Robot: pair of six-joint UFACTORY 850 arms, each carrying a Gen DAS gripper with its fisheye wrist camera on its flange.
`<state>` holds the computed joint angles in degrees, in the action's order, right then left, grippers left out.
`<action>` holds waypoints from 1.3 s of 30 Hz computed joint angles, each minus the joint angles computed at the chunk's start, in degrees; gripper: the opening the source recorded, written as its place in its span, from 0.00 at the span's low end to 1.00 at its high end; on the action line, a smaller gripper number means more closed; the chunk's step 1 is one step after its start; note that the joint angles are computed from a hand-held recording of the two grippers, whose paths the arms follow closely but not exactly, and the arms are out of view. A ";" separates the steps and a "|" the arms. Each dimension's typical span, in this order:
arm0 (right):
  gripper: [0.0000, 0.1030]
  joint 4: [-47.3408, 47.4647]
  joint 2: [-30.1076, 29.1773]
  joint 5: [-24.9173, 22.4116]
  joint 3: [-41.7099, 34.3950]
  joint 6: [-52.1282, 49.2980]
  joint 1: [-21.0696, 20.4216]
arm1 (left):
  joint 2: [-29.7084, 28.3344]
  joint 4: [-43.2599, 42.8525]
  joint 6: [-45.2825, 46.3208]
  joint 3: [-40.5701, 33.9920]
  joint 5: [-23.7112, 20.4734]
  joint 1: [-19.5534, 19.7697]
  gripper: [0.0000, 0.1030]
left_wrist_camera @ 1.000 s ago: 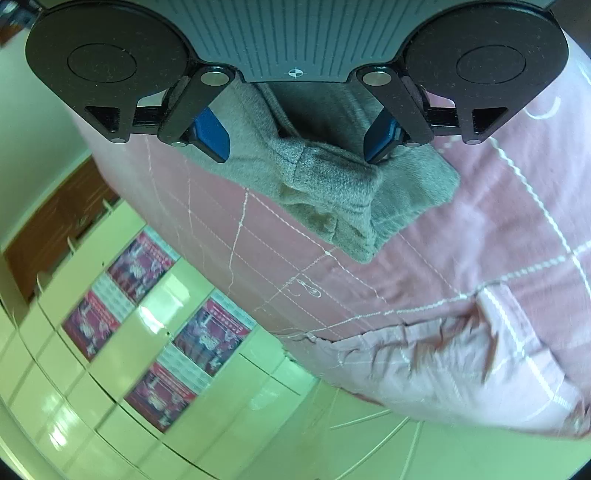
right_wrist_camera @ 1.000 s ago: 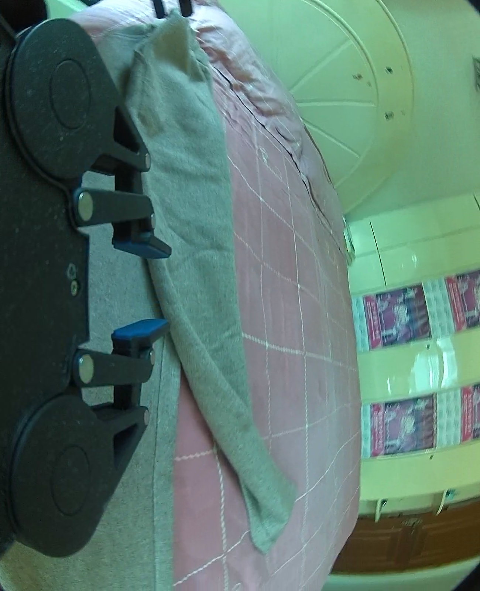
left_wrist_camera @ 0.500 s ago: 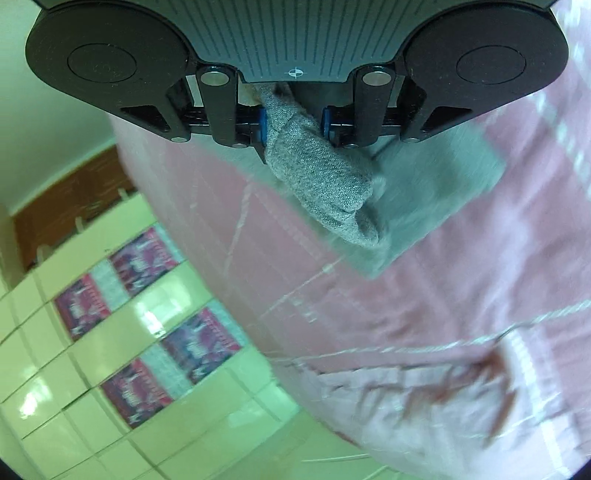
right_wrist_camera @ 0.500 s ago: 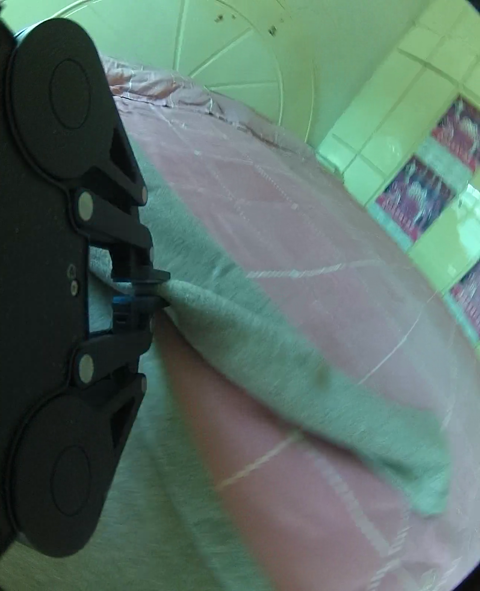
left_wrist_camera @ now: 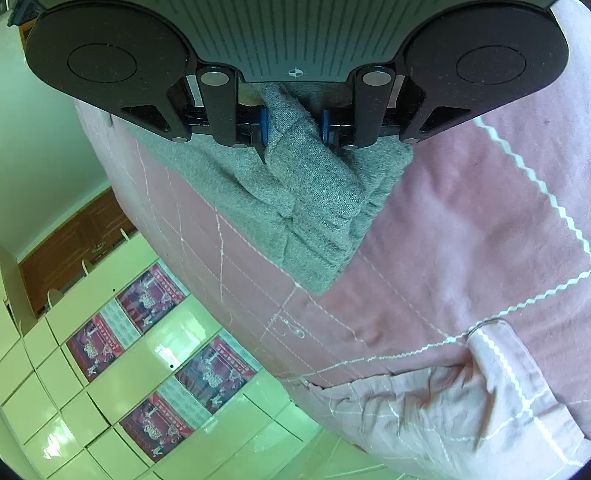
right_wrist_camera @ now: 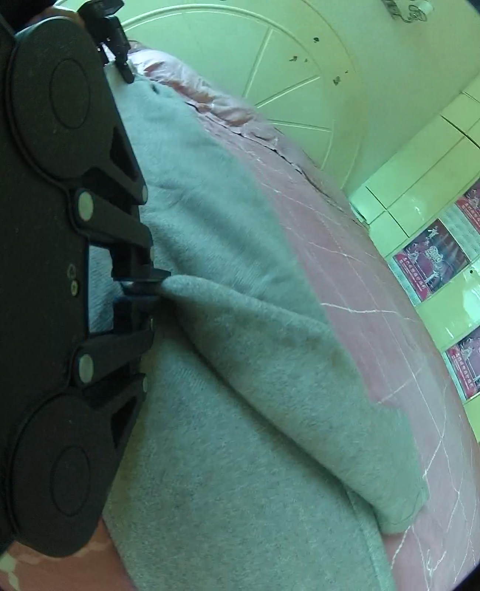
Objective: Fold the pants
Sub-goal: 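Lift the cuffs with both grippers and fold them over toward the waistband, then open both grippers to release the folded legs onto the pants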
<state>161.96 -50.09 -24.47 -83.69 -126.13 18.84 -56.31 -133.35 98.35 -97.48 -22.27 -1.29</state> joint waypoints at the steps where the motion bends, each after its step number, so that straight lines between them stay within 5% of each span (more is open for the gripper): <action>1: 0.17 2.52 0.32 -0.03 0.21 -2.69 0.12 | -0.26 0.82 -0.88 -0.56 0.68 -0.16 0.24; 4: 0.29 3.99 -0.25 2.23 -1.25 -0.84 -0.35 | -0.87 5.66 -5.46 -1.95 0.63 0.10 0.27; 7: 0.00 2.06 -1.29 5.55 -3.79 1.62 -0.85 | -0.70 2.11 -1.53 -1.04 0.06 0.21 0.27; 12: 0.00 5.59 2.83 -2.49 0.25 -4.69 -0.39 | 2.68 -13.78 16.73 4.52 -8.80 1.03 0.25; 16: 0.00 -3.67 -0.16 4.12 -1.90 3.95 -0.95 | -0.09 -0.33 5.76 1.12 -0.26 1.11 0.24; 19: 0.03 -5.59 -0.04 1.78 -0.76 8.98 -1.51 | 0.73 -3.87 6.71 3.50 -3.66 1.59 0.26; 26: 0.17 5.03 0.65 3.31 -1.30 -2.46 -0.47 | 1.14 -0.48 2.66 1.98 -0.70 1.33 0.34; 30: 0.02 5.62 0.43 5.22 -2.24 -7.27 0.19 | 2.05 -5.66 11.23 2.29 0.80 0.77 0.29; 34: 0.02 10.14 2.88 -2.87 2.06 -10.51 0.23 | 3.65 -16.41 23.72 5.17 -9.07 0.76 0.28; 39: 0.03 1.97 0.58 2.95 -0.53 -1.57 -0.37 | 1.49 -4.75 16.71 1.37 4.18 0.44 0.31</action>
<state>163.93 -49.50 -21.52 -84.21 -127.70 18.47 -54.82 -138.10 115.05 -96.11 -18.09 -0.85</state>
